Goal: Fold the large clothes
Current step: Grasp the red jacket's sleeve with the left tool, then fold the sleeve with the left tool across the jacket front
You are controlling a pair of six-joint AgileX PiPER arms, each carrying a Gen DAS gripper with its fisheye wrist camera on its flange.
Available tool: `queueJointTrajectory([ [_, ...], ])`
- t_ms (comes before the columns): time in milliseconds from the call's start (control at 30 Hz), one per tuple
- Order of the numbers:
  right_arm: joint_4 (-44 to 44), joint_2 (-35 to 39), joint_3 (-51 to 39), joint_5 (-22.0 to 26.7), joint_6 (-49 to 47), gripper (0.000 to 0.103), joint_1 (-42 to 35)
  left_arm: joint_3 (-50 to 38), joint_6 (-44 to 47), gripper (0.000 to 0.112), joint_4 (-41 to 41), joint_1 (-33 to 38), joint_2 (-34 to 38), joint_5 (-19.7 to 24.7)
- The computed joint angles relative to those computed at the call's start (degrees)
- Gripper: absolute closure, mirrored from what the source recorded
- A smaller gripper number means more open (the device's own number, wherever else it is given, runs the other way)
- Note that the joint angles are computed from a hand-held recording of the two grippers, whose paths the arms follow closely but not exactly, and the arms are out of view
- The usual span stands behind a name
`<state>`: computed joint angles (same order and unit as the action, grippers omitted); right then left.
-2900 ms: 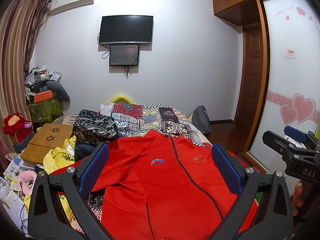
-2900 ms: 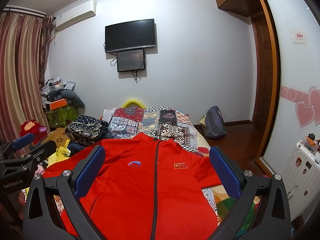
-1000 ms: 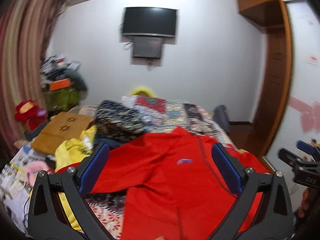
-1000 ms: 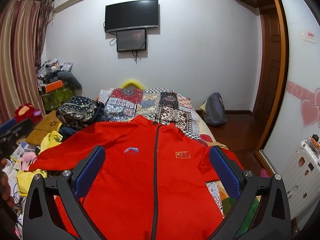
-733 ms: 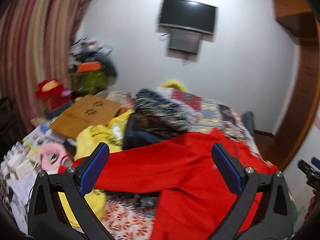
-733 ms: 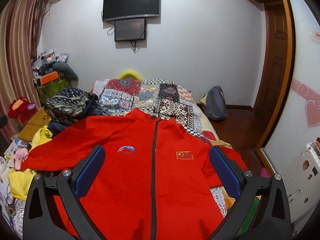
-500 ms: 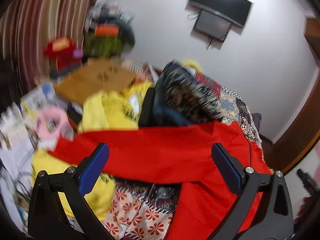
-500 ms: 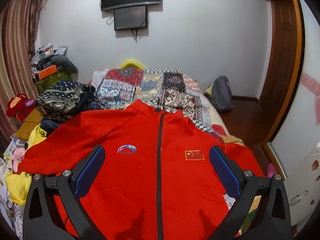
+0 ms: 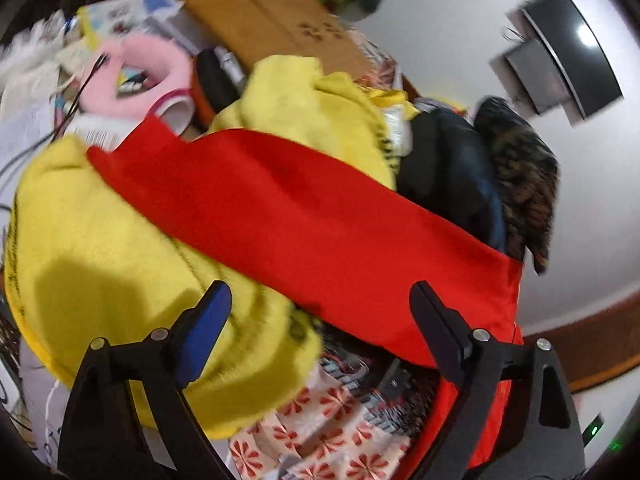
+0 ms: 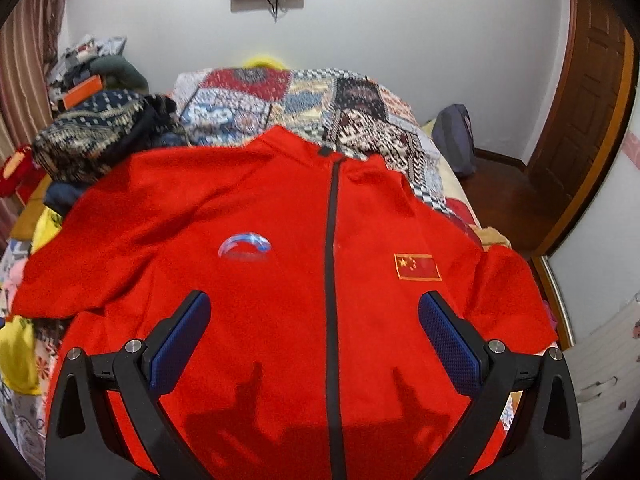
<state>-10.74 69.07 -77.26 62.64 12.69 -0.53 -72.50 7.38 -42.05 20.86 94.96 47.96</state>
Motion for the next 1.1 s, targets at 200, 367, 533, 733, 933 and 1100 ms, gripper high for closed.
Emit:
queueJointTrajectory([
  [200,-1.7,1.1,0.0,1.4,0.7,0.000,0.0,-0.9,1.2,0.044,-5.3,3.2,6.9,-2.1],
  [367,-2.6,2.0,-0.8,2.1,1.6,0.000,0.4,-2.7,-3.3,0.063,-1.3,3.0,9.7,-4.8],
  [533,-3.7,1.4,-1.4,2.7,2.2,0.000,1.4,-5.3,-15.7,0.097,16.4,-1.9,7.6,-7.5],
  [733,-2.1,-0.1,-2.4,2.6,1.1,0.000,0.1,-8.5,-25.7,0.110,34.8,-9.5,1.6,-8.7],
  [933,0.9,-1.9,-3.6,1.6,-2.9,0.000,-3.2,-18.9,-25.6,0.110,41.1,-19.1,-2.1,-7.0],
  [1100,3.6,-2.9,-3.2,-0.7,-8.8,0.000,-7.6,-33.1,-23.8,0.110,42.9,-29.1,0.0,-3.7],
])
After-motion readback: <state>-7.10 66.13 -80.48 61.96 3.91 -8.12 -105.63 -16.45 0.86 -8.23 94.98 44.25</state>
